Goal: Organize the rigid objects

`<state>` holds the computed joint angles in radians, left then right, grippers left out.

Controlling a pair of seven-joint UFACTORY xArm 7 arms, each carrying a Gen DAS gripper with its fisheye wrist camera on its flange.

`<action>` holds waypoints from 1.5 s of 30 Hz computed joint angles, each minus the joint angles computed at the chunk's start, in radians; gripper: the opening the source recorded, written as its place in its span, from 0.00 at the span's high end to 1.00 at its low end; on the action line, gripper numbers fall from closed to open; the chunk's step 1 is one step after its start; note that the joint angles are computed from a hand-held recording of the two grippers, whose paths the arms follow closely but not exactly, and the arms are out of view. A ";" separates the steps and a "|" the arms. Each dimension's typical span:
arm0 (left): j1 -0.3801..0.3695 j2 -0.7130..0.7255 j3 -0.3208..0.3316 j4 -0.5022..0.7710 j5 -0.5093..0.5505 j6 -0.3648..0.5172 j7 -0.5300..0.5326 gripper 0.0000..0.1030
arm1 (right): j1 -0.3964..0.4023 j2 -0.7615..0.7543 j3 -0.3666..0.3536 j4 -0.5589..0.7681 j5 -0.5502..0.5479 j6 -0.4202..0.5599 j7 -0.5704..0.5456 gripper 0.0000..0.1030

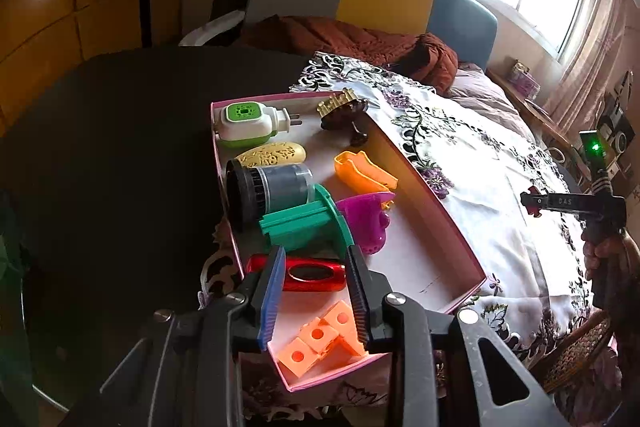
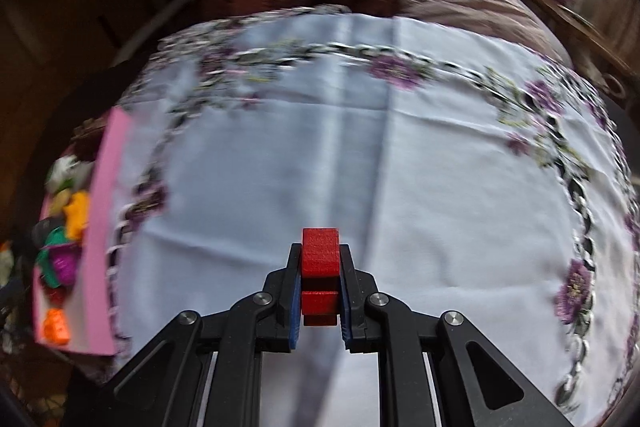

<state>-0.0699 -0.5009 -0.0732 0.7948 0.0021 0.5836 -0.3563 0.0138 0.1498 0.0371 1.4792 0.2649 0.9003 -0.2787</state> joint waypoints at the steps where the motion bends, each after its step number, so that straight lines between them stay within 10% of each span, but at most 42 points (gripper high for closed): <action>1: 0.005 -0.001 -0.003 -0.002 0.005 0.002 -0.006 0.70 | 0.006 -0.010 0.009 -0.006 0.011 0.005 -0.009 0.85; 12: 0.078 -0.011 -0.052 0.015 0.133 0.054 -0.140 0.61 | 0.146 -0.125 0.084 -0.087 0.203 0.010 -0.184 0.85; 24: 0.098 -0.021 -0.072 0.017 0.217 0.079 -0.218 0.60 | 0.263 -0.090 0.118 -0.103 0.078 -0.093 -0.095 0.85; 45: 0.114 -0.019 -0.081 0.020 0.265 0.094 -0.294 0.46 | 0.250 -0.095 0.114 -0.158 0.114 -0.077 -0.092 0.78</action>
<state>0.0441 -0.5198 -0.1545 0.8145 0.2670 0.6773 -0.6507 0.2641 0.0547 0.1514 1.3212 0.3794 0.8233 -0.3707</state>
